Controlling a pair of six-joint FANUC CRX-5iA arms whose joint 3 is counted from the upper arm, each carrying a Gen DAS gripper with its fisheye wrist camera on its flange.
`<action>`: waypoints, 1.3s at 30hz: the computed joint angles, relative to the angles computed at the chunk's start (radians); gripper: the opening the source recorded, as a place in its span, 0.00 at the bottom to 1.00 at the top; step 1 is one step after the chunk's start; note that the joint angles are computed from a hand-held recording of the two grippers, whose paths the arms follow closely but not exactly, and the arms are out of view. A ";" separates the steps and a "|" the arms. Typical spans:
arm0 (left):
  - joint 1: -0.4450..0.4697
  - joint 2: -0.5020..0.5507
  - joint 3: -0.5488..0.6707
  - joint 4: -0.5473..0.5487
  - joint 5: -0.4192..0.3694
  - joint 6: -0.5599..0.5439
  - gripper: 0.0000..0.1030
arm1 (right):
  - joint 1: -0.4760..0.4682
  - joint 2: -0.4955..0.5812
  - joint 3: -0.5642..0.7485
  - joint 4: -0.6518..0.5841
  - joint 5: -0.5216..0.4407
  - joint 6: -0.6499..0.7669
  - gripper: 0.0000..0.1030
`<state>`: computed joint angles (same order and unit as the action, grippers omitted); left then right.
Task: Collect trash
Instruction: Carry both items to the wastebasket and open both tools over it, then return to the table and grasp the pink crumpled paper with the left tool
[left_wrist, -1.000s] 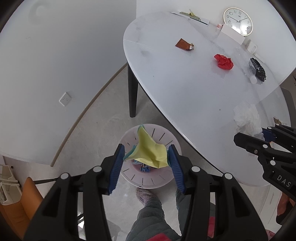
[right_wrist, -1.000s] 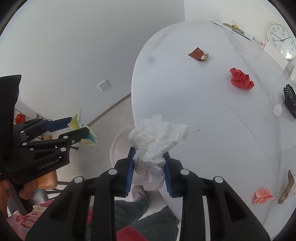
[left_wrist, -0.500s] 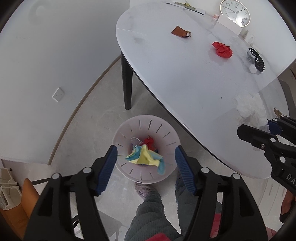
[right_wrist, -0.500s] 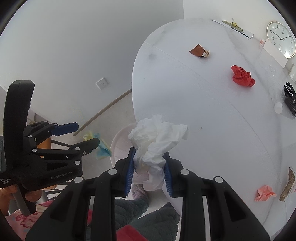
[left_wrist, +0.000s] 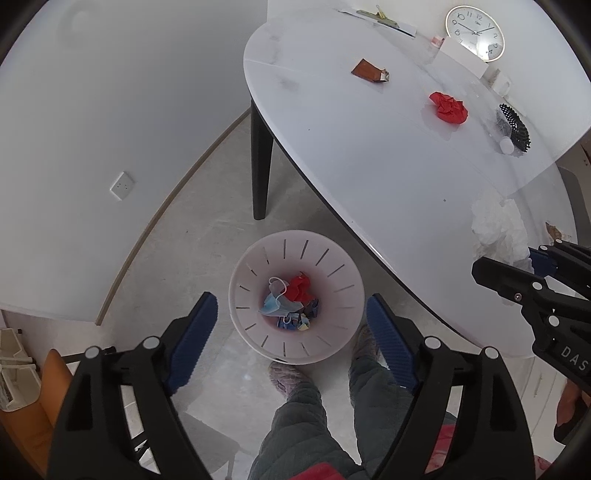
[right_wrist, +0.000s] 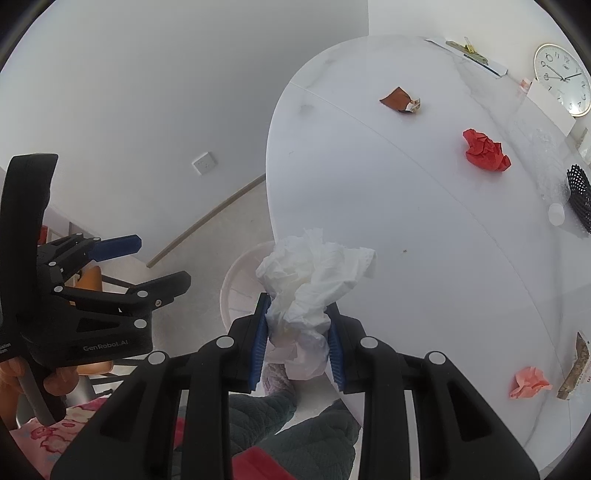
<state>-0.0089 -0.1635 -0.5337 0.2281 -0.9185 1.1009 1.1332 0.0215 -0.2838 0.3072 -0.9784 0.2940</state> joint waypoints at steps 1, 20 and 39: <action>0.011 -0.009 -0.003 -0.001 -0.001 0.000 0.80 | 0.000 0.001 -0.002 -0.002 0.007 0.004 0.29; 0.216 -0.129 -0.058 -0.058 -0.038 -0.002 0.86 | -0.025 0.189 0.152 -0.127 0.087 0.232 0.51; 0.165 -0.146 -0.047 -0.033 -0.045 -0.005 0.87 | -0.008 0.119 0.096 -0.018 0.034 0.094 0.95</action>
